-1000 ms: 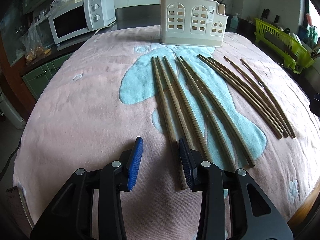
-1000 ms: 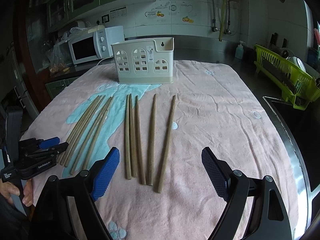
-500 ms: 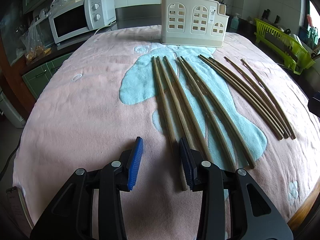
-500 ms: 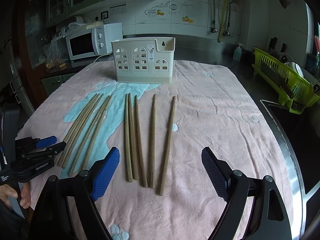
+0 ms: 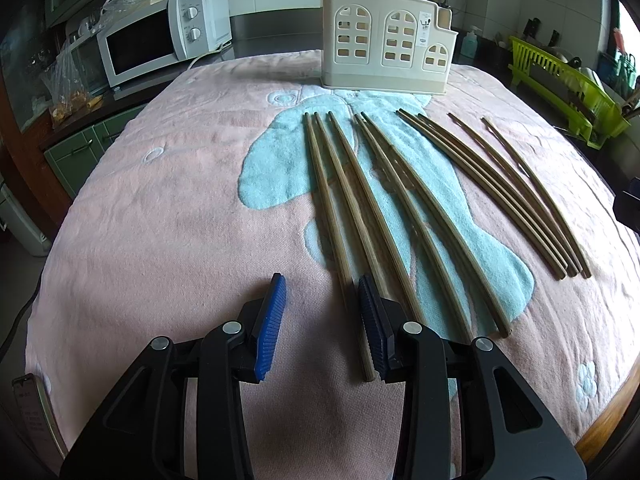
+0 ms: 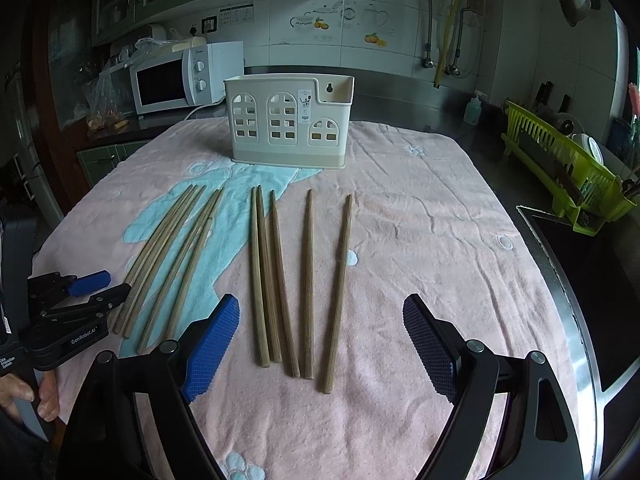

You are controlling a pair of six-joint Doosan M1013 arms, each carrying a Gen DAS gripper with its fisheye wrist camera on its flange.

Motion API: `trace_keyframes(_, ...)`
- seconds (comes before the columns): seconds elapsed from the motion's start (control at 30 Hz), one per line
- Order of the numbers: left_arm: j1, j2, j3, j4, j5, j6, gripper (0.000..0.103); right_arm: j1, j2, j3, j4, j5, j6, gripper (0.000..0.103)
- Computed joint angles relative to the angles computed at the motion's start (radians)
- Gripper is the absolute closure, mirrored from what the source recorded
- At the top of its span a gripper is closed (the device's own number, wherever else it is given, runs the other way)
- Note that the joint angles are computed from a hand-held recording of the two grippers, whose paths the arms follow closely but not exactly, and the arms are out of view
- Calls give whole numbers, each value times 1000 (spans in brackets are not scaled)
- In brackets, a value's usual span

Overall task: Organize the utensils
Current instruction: 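Lower the left tool over a wooden chopstick while the right tool hovers nearby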

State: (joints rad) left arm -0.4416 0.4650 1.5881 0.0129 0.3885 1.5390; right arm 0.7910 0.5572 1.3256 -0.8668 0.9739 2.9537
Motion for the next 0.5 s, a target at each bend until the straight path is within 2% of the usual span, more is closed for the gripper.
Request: trace_keyframes(0.5,1,1,0,-2,0,3,65,3,6,-15,5,18,-14,22)
